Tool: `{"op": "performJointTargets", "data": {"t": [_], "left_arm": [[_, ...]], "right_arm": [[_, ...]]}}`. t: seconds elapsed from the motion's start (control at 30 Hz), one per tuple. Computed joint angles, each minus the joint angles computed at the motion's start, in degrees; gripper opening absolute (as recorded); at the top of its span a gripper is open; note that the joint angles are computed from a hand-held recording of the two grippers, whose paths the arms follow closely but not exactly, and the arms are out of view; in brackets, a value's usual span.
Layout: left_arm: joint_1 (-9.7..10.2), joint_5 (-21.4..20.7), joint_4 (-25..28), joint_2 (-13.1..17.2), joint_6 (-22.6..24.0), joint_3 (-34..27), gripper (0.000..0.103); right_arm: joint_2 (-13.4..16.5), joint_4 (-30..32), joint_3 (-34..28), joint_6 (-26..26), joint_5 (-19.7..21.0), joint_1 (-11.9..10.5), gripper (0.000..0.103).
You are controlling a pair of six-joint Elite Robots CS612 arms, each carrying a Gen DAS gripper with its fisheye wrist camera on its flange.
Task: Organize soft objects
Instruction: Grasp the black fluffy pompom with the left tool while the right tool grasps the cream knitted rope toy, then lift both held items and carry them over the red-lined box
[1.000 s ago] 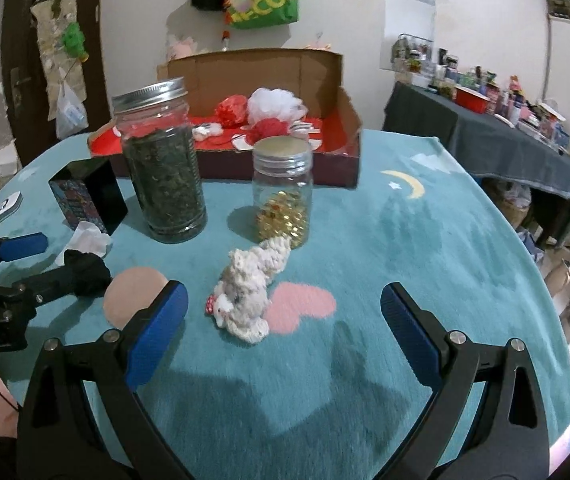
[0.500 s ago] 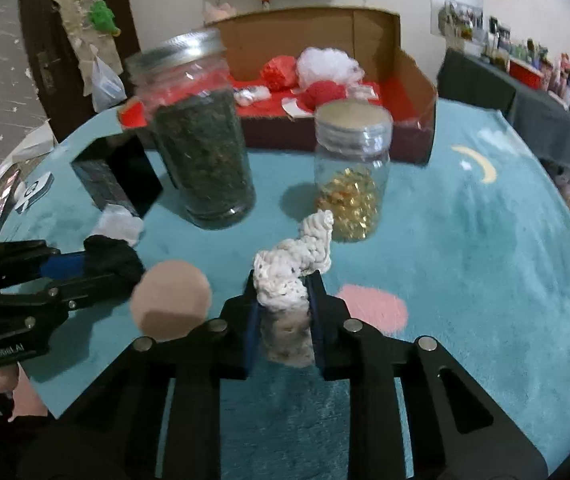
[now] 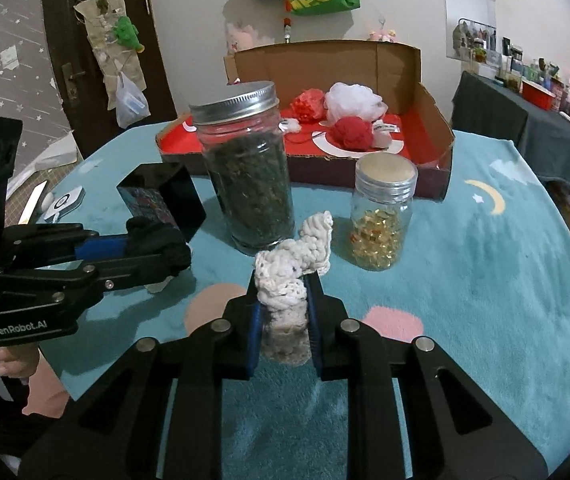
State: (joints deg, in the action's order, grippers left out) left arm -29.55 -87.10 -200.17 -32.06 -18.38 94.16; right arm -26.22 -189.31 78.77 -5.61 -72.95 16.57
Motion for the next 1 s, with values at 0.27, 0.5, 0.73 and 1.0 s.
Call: {"op": "performJointTargets", "data": {"t": [0.27, 0.5, 0.73, 1.0], "left_arm": [[0.55, -1.4, 0.0, 0.1, -1.1, -0.3, 0.026], [0.90, -1.3, -0.9, -0.3, -2.0, 0.9, 0.026], [1.19, 1.4, -2.0, -1.6, -3.4, 3.5, 0.026], [1.96, 3.7, -3.5, -2.7, -5.4, 6.3, 0.026]], "right_arm": [[-0.1, 0.4, 0.2, -0.2, 0.8, -0.1, 0.018], [-0.2, 0.8, 0.3, 0.2, 0.9, -0.3, 0.018], [-0.6, 0.8, 1.0, 0.9, -0.1, -0.8, 0.018], [-0.6, 1.0, 1.3, 1.9, -1.5, -1.5, 0.018]]}}
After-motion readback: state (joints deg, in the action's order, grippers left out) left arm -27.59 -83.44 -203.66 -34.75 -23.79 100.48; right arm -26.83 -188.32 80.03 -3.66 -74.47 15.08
